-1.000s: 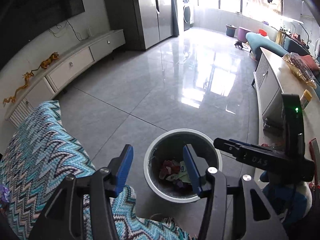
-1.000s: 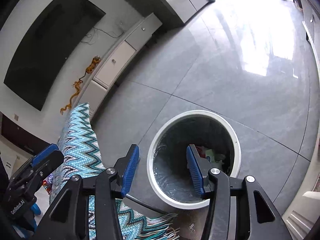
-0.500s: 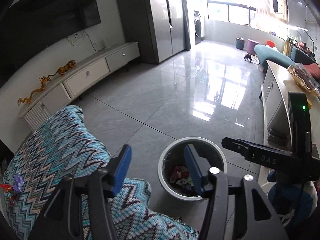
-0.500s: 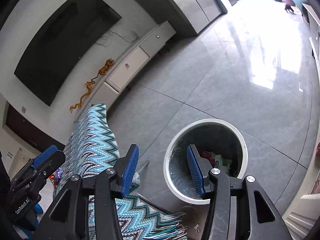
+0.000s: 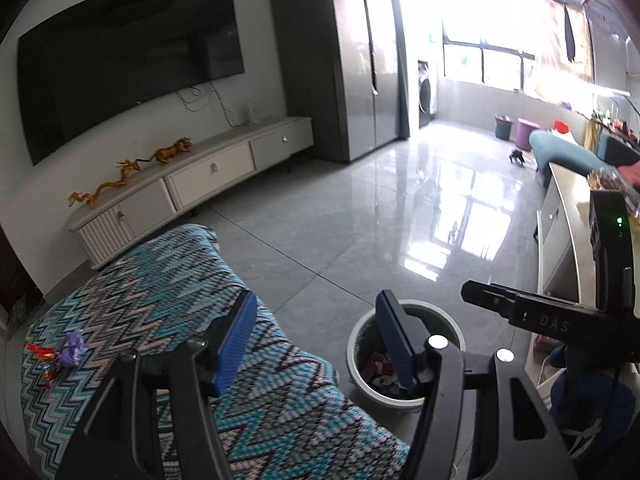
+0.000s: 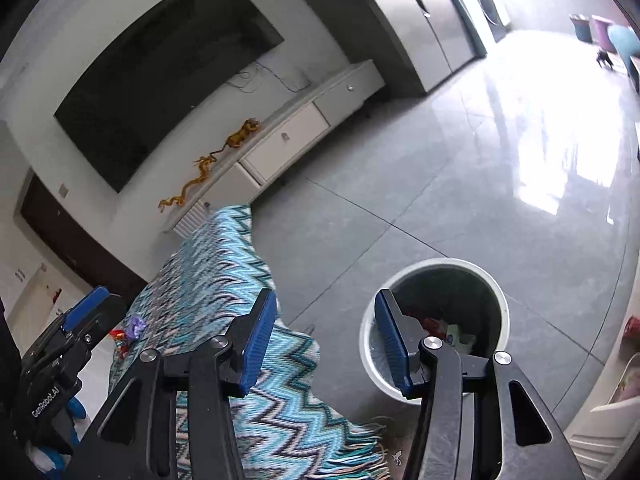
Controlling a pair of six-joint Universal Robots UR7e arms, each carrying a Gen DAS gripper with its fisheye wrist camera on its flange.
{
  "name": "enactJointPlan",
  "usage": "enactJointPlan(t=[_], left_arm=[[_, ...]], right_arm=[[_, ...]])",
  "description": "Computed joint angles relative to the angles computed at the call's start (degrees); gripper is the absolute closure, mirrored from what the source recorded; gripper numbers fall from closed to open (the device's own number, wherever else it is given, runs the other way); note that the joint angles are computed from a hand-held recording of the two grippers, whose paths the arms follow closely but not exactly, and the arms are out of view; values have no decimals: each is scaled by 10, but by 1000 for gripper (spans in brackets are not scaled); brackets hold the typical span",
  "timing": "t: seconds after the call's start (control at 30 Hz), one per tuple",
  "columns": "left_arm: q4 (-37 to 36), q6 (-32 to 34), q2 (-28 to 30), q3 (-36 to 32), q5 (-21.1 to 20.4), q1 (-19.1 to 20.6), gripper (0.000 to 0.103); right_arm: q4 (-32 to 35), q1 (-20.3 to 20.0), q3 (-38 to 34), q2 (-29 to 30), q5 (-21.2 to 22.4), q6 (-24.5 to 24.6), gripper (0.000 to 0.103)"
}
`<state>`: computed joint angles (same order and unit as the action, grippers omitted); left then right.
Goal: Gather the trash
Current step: 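Move both tools back over the rug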
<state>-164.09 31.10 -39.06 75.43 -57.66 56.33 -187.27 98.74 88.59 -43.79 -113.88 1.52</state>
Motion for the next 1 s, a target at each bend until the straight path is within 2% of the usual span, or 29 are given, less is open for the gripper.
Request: enactJointPlan(t=[0.27,0.5,0.6,0.8,1.0], left_arm=[[-70,-3,-55,43,10,1,43],[-137,-6,-99,19,50,18,43],[-163,15,-104,-18,75,26,43],[-155,26,-99,-111,110,58,43],[-111,-21,-94,-160,109,108,43]], right_arm=[[25,49,-42,19,-11,-41,52],[74,102,-127,55,-9,-102,52],[107,124,-185,80,3,-128,52],[194,158,-334,151,47,-161,51],[306,166,-514,259,87,-172,46]])
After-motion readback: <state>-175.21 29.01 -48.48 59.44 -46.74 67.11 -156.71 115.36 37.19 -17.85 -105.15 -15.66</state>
